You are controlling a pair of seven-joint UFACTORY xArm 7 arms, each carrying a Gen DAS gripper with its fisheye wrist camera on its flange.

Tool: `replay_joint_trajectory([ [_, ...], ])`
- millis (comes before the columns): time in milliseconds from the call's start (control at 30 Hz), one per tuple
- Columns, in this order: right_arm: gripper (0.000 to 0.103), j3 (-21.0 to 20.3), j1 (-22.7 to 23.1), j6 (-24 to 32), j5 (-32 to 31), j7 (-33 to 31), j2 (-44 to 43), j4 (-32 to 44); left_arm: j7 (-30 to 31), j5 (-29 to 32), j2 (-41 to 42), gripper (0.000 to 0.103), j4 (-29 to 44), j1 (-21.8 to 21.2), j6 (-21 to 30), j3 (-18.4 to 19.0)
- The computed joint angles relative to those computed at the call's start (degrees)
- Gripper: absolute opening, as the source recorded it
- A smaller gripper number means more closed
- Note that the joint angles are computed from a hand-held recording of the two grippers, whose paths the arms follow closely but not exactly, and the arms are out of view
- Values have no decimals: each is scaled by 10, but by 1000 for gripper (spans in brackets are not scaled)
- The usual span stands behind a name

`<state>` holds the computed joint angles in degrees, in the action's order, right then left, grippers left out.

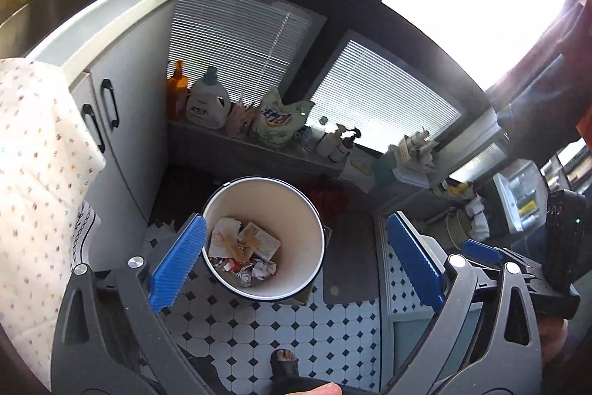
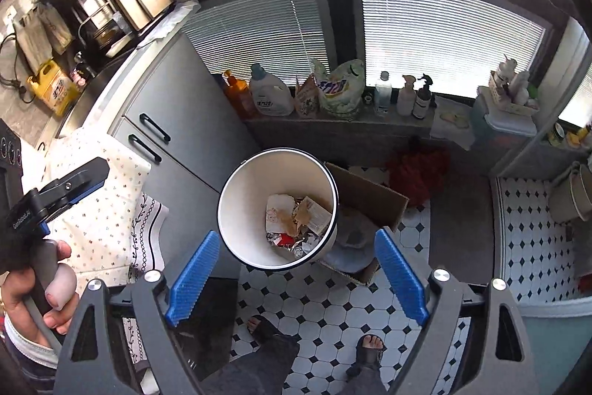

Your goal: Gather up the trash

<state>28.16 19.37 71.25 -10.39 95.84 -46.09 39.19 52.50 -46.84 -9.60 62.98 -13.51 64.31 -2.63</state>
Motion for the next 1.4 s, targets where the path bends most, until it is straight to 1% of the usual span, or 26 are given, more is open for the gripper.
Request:
replay_joint_trajectory([
  [100,95,-19,12,-19,-13,-45,-18,-10,-41,0,-63,97,-51,4,-49,1],
  [233,95,-31,19,-54,-19,-102,-43,-23,-82,20,-138,97,-108,1,-96,11],
  [333,95,-31,18,-67,-13,-137,-52,-20,-121,41,-195,97,-142,-2,-111,24],
  [500,95,-32,17,-87,-2,-198,-59,-2,-182,97,-293,97,-187,4,-136,36],
  [667,95,-26,8,-107,7,-244,-53,28,-236,165,-373,97,-208,20,-133,59],
  [767,95,-17,-2,-112,7,-265,-41,55,-260,199,-403,97,-206,26,-125,74],
  [900,95,-5,-15,-122,6,-287,-22,94,-278,231,-431,97,-196,35,-116,96],
  [1000,95,7,-21,-129,3,-299,-6,122,-286,247,-448,97,-187,43,-114,111],
  [1200,95,34,-38,-134,-9,-309,37,191,-299,275,-479,97,-164,62,-92,136],
  [1400,95,68,-56,-140,-42,-318,80,259,-306,293,-504,97,-148,83,-83,164],
])
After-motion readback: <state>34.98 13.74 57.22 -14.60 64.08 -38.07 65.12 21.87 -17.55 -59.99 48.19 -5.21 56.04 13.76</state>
